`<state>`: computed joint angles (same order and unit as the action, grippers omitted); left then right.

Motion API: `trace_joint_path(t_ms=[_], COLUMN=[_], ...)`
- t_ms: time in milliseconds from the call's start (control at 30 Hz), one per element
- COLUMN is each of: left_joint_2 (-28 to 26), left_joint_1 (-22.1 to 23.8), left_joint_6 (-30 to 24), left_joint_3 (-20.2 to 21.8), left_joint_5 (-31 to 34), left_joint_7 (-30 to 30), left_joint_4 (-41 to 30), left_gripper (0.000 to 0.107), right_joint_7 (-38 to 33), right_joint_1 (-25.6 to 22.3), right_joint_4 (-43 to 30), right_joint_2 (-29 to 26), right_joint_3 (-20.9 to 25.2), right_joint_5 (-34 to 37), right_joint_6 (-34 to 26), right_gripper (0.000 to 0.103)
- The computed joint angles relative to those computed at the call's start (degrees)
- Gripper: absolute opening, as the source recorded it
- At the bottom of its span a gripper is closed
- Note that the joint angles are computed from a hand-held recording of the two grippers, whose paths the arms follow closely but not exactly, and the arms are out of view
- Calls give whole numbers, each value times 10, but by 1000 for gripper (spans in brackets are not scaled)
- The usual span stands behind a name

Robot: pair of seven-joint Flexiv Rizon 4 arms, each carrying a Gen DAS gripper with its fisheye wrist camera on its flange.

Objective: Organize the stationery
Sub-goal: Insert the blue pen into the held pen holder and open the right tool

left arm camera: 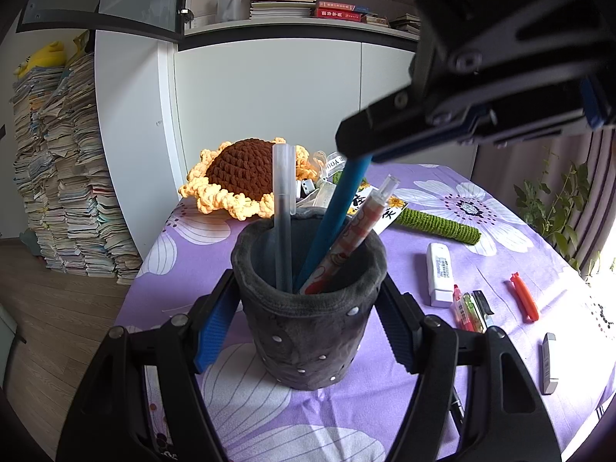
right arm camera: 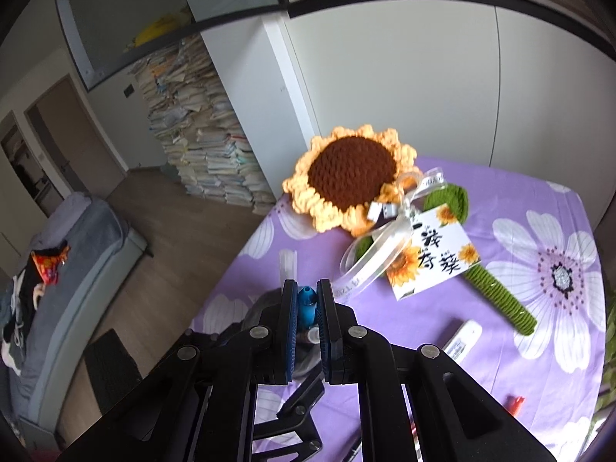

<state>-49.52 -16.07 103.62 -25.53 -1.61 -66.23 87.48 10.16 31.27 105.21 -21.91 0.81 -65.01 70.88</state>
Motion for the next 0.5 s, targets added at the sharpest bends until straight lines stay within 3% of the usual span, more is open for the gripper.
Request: trace_joint_path(t_ms=[233, 300, 333, 367, 400, 500], left_joint_2=[-1, -1, -1, -1, -1, -1], left_joint_1=[-1, 0, -1, 0, 0, 0], left_joint_6=[-2, -2, -2, -2, -2, -2], left_joint_3=[0, -1, -1, -1, -1, -1], left_joint_5=[-1, -1, -1, 0, 0, 0], left_joint_7=[-1, -1, -1, -1, -1, -1], left_joint_4=[-2, -2, -2, -2, -2, -2], left_gripper=[69, 69, 69, 69, 69, 69], right_joint_7=[-3, 39, 72, 115, 141, 111], right_joint_1=[-4, -1, -4, -9, -16, -30], right_joint_4=[20, 42, 56, 73, 88, 125], right_joint_2=[3, 25, 39, 56, 70, 102], right_joint_3=[-5, -18, -22, -25, -22, 19], right_joint_5=[12, -25, -52, -84, -98, -18], right_joint_6=[44, 44, 42, 36, 23, -69], right_gripper=[14, 26, 37, 44, 45, 45])
